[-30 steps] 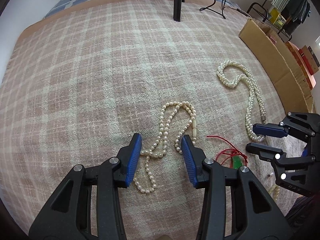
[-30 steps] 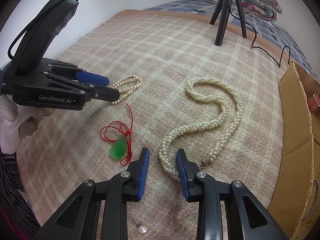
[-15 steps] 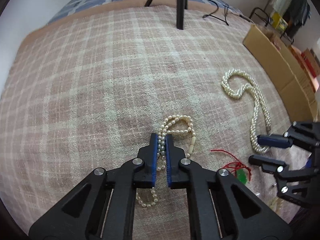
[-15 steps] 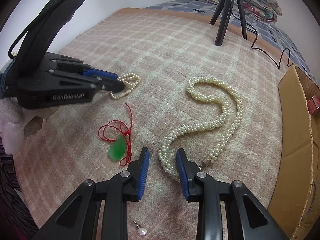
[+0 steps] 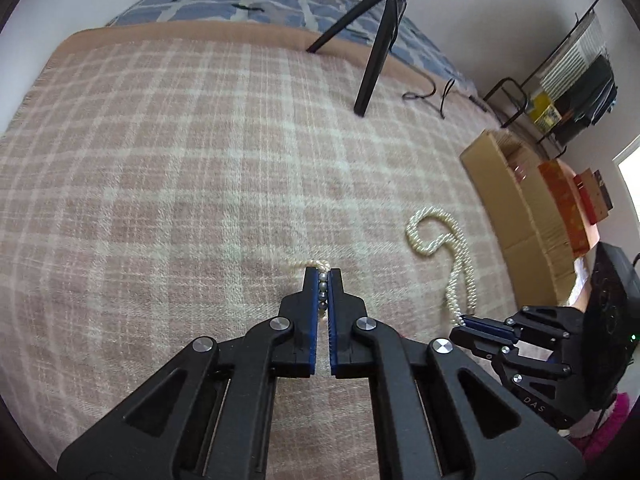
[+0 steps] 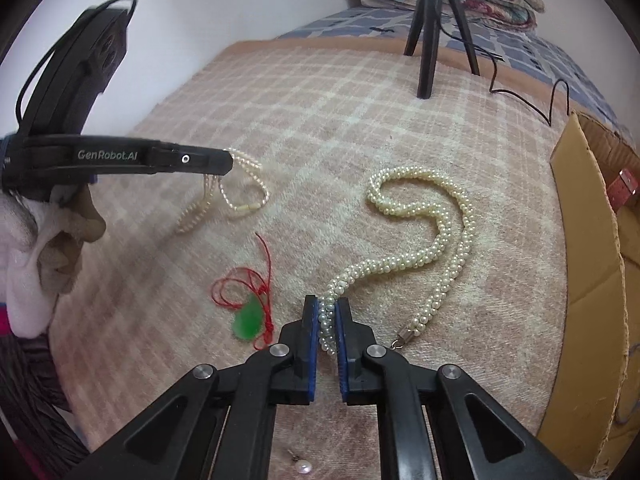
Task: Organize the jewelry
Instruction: 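Close the left tool on the short strand while the right tool grips the twisted necklace, then lift both pearl necklaces and carry them over the cardboard box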
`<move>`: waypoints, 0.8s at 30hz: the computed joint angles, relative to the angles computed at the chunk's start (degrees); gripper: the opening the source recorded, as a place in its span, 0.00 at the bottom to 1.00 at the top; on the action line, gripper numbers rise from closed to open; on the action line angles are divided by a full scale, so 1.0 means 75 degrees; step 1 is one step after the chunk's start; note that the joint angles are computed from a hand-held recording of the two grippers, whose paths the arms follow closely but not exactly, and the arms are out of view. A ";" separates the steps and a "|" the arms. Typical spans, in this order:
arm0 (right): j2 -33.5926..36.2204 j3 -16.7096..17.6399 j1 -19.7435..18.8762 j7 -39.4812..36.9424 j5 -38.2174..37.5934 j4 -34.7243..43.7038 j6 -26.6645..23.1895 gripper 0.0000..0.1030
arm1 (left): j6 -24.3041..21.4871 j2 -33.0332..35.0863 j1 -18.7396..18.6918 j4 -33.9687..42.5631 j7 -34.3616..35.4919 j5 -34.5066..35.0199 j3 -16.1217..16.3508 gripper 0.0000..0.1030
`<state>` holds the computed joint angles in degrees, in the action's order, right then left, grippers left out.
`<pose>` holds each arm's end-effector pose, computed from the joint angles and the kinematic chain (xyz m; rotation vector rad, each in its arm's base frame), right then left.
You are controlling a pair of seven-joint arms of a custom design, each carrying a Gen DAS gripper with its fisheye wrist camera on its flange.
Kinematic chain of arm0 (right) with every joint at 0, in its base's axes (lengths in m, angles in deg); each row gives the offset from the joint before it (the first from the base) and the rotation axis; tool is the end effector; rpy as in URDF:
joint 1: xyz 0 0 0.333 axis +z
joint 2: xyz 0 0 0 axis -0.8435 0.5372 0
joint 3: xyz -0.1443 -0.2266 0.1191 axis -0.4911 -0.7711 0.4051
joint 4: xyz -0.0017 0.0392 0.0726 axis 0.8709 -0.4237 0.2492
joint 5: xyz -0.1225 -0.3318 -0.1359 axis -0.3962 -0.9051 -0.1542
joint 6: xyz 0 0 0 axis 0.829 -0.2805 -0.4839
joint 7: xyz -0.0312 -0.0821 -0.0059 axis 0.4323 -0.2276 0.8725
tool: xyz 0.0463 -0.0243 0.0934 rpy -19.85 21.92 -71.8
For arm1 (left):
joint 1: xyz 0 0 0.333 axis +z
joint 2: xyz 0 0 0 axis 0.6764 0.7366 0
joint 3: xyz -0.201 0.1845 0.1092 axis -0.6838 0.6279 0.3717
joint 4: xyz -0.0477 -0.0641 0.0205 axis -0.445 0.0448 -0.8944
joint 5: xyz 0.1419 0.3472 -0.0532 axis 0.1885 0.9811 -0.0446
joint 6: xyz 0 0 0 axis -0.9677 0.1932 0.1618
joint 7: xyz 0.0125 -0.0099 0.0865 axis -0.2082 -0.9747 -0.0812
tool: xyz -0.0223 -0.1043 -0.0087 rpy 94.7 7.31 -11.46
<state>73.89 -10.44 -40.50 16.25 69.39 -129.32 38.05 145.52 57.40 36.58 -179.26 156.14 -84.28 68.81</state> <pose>0.5670 0.2502 0.5410 -2.3986 1.0203 0.0323 0.5234 -0.1123 0.5655 -2.3218 1.7372 -0.8301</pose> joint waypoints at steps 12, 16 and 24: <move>-0.0173 -0.0048 -0.0389 -0.0021 0.2156 0.0346 0.0327 0.05 | 0.0458 -0.0425 -0.0097 0.0215 -0.0155 -0.0145 0.0070 0.01; -0.0327 -0.0061 -0.0367 -0.0045 0.2252 0.0303 0.0703 0.05 | 0.0586 -0.0464 -0.0164 0.0340 -0.0185 -0.0113 0.0057 0.01; -0.0429 -0.0133 -0.0500 -0.0239 0.3009 0.0594 0.1011 0.05 | 0.0776 -0.0472 -0.0333 0.0569 -0.0160 -0.0199 0.0034 0.01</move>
